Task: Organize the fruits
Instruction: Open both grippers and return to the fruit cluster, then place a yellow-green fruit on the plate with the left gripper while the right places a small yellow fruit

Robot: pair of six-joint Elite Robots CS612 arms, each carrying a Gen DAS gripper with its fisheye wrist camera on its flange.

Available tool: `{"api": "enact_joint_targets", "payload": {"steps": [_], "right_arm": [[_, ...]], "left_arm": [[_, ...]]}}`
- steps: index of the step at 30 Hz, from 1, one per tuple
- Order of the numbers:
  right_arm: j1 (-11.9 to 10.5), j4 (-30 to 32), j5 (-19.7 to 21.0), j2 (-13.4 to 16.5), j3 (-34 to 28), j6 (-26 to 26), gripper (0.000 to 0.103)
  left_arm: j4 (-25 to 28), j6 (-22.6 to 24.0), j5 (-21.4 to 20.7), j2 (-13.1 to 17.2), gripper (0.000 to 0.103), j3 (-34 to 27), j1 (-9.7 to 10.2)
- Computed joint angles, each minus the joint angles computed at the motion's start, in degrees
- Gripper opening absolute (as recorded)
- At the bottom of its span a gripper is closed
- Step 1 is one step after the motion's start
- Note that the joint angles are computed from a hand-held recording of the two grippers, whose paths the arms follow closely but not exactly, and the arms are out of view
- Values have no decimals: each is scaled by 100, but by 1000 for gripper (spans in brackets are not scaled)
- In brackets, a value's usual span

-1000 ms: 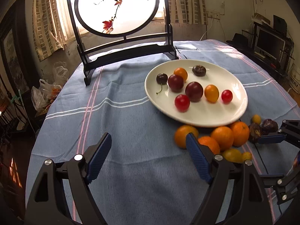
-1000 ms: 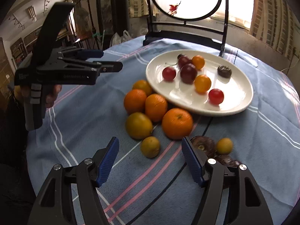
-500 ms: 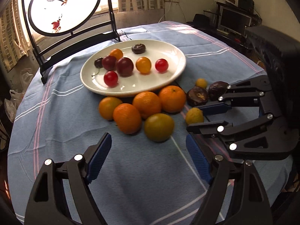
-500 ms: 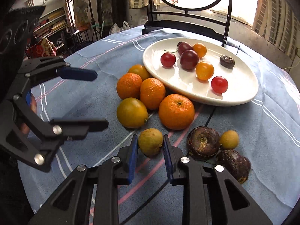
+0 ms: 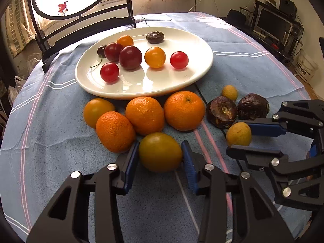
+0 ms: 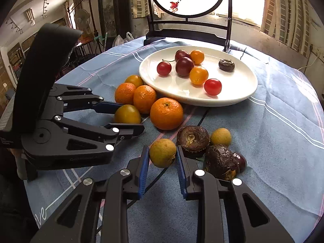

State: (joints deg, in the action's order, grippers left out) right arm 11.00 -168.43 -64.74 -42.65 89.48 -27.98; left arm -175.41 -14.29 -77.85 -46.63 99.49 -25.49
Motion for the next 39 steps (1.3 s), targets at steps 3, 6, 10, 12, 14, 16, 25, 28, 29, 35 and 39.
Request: {"api": "enact_joint_targets", "payload": {"steps": [3, 6, 10, 12, 14, 16, 25, 28, 29, 35, 39], "right_arm": [[16, 66, 27, -11, 10, -99, 26], [11, 107, 105, -30, 29, -130, 26], [28, 210, 140, -44, 37, -242, 26], [25, 272, 181, -46, 28, -241, 26], [23, 300, 236, -50, 12, -191, 26], [30, 156, 215, -59, 16, -107, 26], [-30, -615, 194, -83, -184, 612, 26], [-46, -760, 119, -26, -386, 862, 26], [-56, -774, 131, 1, -468, 944, 26], [-93, -814, 122, 168, -893, 1298, 26], [-80, -704, 21, 312, -1209, 1391, 26]], "left_arm": [[-13, 19, 14, -30, 41, 44, -1], [-159, 137, 70, -99, 41, 196, -29], [-418, 261, 215, -212, 41, 441, -56], [-495, 253, 309, -266, 41, 523, -41], [-500, 239, 411, -308, 41, 535, -13], [-530, 231, 516, -335, 41, 501, 18], [-770, 296, 690, -260, 41, -86, 111], [-759, 319, 755, -172, 41, -348, 142], [-749, 330, 806, -136, 41, -441, 148], [-761, 445, 997, 40, 41, -821, 198], [-709, 562, 1060, 147, 41, -995, 230]]}}
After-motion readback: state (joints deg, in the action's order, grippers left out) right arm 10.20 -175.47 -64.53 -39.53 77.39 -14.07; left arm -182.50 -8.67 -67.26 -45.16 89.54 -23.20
